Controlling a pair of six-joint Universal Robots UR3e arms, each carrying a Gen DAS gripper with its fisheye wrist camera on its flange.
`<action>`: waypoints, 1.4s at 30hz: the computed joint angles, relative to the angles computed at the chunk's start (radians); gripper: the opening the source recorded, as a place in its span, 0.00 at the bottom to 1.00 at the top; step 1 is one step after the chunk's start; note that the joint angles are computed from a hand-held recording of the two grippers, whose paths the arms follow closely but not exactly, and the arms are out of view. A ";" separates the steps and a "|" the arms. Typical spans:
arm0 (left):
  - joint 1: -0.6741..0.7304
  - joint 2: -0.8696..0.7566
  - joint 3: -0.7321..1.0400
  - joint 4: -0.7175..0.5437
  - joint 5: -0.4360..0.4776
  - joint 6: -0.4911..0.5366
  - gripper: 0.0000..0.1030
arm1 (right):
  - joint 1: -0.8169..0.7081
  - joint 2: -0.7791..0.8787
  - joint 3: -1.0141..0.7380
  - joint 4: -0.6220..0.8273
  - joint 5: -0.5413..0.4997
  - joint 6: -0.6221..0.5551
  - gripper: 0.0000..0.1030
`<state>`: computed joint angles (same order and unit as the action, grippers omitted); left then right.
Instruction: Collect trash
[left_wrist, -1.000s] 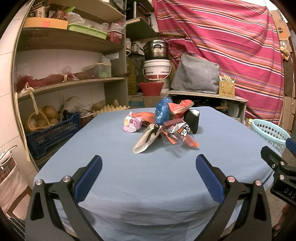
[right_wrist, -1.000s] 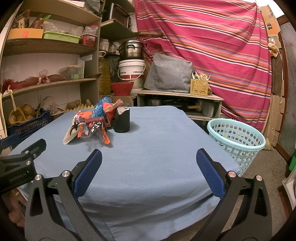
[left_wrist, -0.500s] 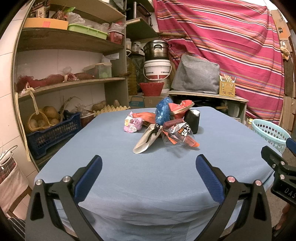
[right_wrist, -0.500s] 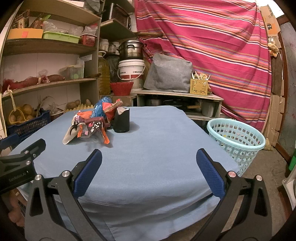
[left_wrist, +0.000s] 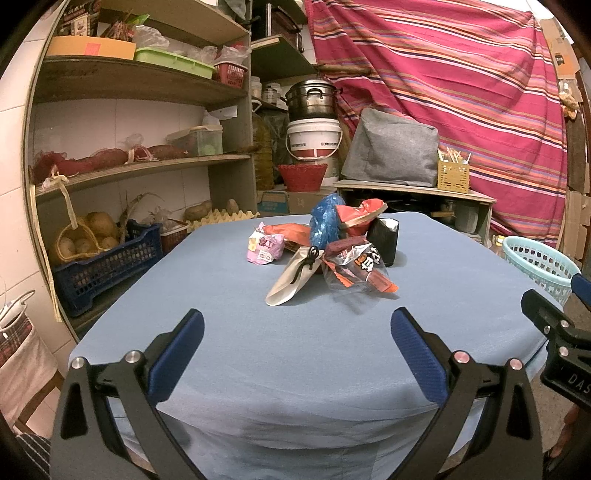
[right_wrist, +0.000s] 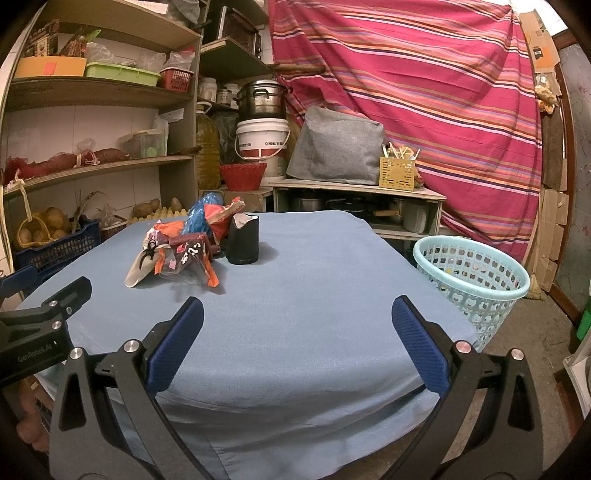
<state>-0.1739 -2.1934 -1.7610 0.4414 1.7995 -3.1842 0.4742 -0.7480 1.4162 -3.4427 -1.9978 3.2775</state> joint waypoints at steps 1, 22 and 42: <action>0.000 0.000 0.000 0.000 0.000 0.000 0.96 | 0.000 0.000 0.000 0.000 0.000 0.000 0.96; -0.001 -0.002 0.002 0.000 0.001 0.000 0.96 | 0.001 0.001 -0.001 0.000 -0.002 -0.001 0.96; 0.003 0.002 -0.003 -0.002 -0.004 0.000 0.96 | 0.001 0.012 -0.024 0.015 -0.002 0.001 0.96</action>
<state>-0.1706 -2.1911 -1.7637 0.4396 1.7953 -3.1839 0.4751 -0.7362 1.3919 -3.4280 -1.9998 3.2787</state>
